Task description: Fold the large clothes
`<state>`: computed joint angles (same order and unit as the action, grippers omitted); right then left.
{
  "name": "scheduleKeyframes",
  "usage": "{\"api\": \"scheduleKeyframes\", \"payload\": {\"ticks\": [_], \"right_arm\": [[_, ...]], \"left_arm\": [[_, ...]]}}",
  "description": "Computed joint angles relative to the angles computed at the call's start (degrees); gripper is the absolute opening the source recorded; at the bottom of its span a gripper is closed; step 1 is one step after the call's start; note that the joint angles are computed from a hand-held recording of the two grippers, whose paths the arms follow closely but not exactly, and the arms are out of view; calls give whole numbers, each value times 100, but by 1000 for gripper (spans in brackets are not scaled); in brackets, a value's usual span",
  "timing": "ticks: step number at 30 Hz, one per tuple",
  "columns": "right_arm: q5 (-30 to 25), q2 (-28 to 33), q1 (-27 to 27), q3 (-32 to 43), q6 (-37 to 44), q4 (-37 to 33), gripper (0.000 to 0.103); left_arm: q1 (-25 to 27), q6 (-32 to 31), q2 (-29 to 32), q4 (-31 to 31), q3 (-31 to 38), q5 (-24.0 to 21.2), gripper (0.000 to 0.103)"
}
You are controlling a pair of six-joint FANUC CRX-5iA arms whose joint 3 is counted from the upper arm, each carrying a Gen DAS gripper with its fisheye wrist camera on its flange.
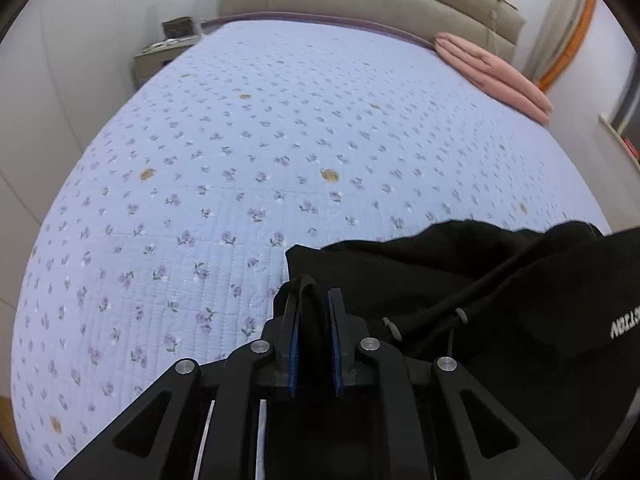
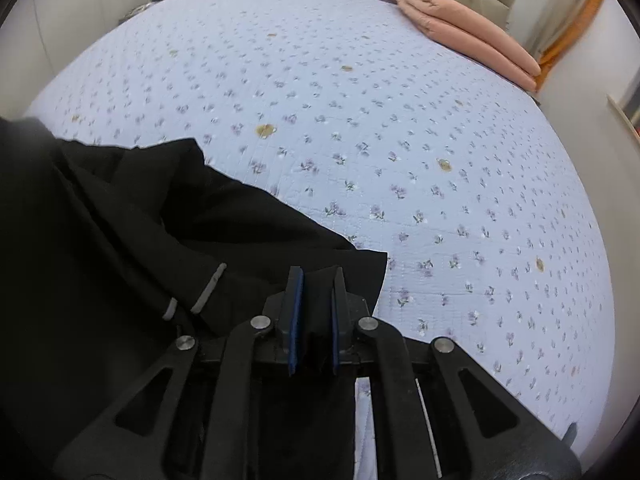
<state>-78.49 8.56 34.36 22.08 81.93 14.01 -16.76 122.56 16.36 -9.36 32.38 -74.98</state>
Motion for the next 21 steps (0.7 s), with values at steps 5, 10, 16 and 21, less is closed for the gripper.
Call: {"api": "scheduleKeyframes", "payload": {"ticks": [5, 10, 16, 21], "right_arm": [[-682, 167, -162, 616, 368, -257, 11], [-1611, 660, -710, 1981, 419, -1157, 45], [-2397, 1092, -1253, 3366, 300, -2242, 61], [-2685, 1361, -1231, 3381, 566, -2416, 62]], "left_arm": [[-38, -112, -60, -554, 507, -732, 73], [604, -527, -385, 549, 196, -722, 73], [933, -1142, -273, 1623, -165, -687, 73], [1018, -1490, -108, 2368, -539, -300, 73]]}}
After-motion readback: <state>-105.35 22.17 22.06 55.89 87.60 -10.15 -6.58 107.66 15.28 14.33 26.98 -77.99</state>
